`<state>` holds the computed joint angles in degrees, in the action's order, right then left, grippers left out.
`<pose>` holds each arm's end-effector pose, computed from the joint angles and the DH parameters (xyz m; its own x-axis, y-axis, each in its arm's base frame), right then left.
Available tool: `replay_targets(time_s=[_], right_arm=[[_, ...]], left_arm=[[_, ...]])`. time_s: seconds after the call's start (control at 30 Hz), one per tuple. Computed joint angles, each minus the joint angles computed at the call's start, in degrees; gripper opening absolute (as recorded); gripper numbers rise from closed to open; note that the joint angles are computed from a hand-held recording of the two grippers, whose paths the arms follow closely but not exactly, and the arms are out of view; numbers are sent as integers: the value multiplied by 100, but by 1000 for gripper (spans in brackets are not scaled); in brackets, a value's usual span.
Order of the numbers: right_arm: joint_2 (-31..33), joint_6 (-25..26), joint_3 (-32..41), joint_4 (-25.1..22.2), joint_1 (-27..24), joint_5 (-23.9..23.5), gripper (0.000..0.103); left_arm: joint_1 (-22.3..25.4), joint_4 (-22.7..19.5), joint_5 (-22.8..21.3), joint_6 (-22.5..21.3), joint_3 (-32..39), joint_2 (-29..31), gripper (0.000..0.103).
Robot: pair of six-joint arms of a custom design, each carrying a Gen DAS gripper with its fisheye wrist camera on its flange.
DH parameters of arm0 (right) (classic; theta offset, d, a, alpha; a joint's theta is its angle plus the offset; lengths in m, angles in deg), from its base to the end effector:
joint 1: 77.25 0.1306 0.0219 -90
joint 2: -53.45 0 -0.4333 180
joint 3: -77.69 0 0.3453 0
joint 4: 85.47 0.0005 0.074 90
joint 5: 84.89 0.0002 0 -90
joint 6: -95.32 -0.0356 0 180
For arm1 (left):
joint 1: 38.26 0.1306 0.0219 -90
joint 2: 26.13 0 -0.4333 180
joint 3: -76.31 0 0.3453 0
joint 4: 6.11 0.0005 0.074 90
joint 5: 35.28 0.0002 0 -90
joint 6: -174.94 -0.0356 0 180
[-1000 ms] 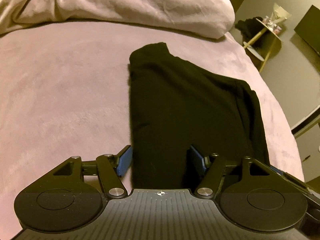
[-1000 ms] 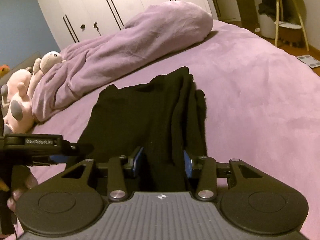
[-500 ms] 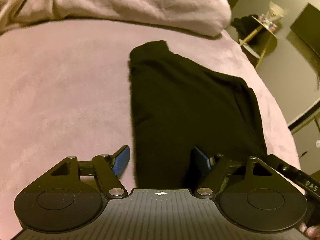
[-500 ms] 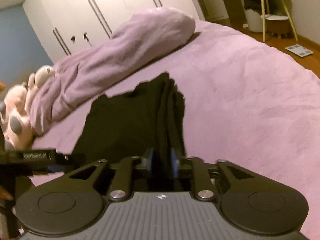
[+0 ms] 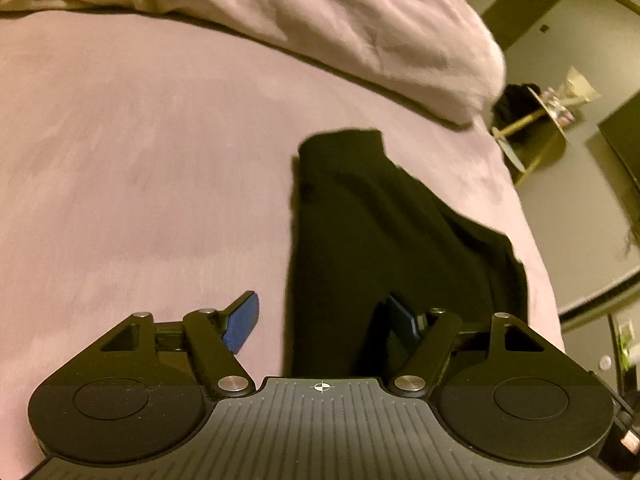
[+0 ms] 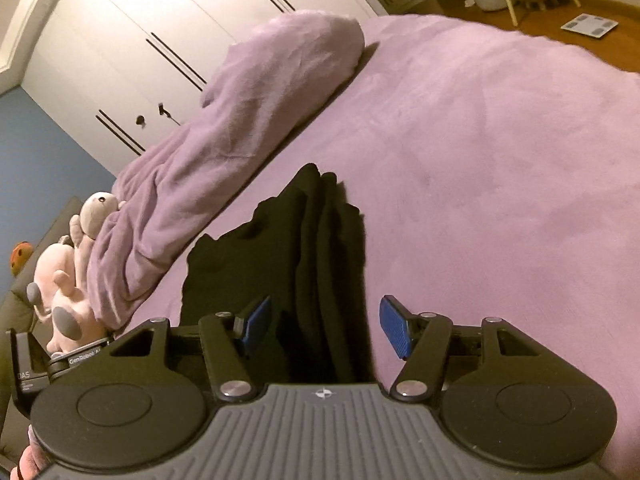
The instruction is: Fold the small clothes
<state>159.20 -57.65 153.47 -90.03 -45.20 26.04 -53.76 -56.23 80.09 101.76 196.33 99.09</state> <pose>0.4536 0.2684 0.3142 -0.4377 0.7076 -0.5548 0.3161 0.6987 0.6418 0.6471 -0.1958 0.3659 -0.8964 -0.0227 -0.4427 0.2267 0.8347 -0.5019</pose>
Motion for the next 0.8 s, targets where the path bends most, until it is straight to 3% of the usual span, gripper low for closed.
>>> replay_targets(time_s=[0.13, 0.2, 0.23, 0.27, 0.33, 0.37, 0.47, 0.53, 0.6, 0.67, 0.73, 0.8], right_arm=[[291, 115, 507, -254, -182, -90, 60], [472, 296, 872, -529, -258, 4, 60], [529, 379, 985, -608, -285, 27, 58], [622, 501, 1158, -736, -322, 70, 54], [799, 680, 1521, -1234, -375, 233, 43], [894, 789, 1704, -1516, -389, 385, 43], [1201, 1277, 2169, -2225, -360, 1028, 43], [1310, 1343, 2335, -2425, -340, 1227, 49], [1389, 1311, 2494, -2675, -328, 1357, 54], [1316, 1219, 2447, -2702, -295, 1410, 55], [1122, 1129, 2184, -2560, -187, 1499, 55], [826, 1075, 1700, -2174, -40, 1500, 55]], left_arm=[[-60, -584, -25, 278, 1014, 605, 73], [-128, -584, -139, 366, 1268, 739, 72], [-188, -261, -300, 265, 1188, 698, 71], [-251, -217, -516, 76, 1251, 725, 71], [-381, -413, -1021, -313, 1502, 856, 72], [-432, -456, -1196, -541, 1546, 903, 73], [-528, 15, -1608, -1078, 1239, 809, 79], [-544, 41, -1777, -1069, 1242, 821, 83], [-507, -29, -1680, -844, 1178, 744, 81], [-441, -9, -1526, -905, 908, 554, 78], [-365, 107, -1329, -883, 540, 311, 77], [-239, 299, -807, -893, 47, 19, 78]])
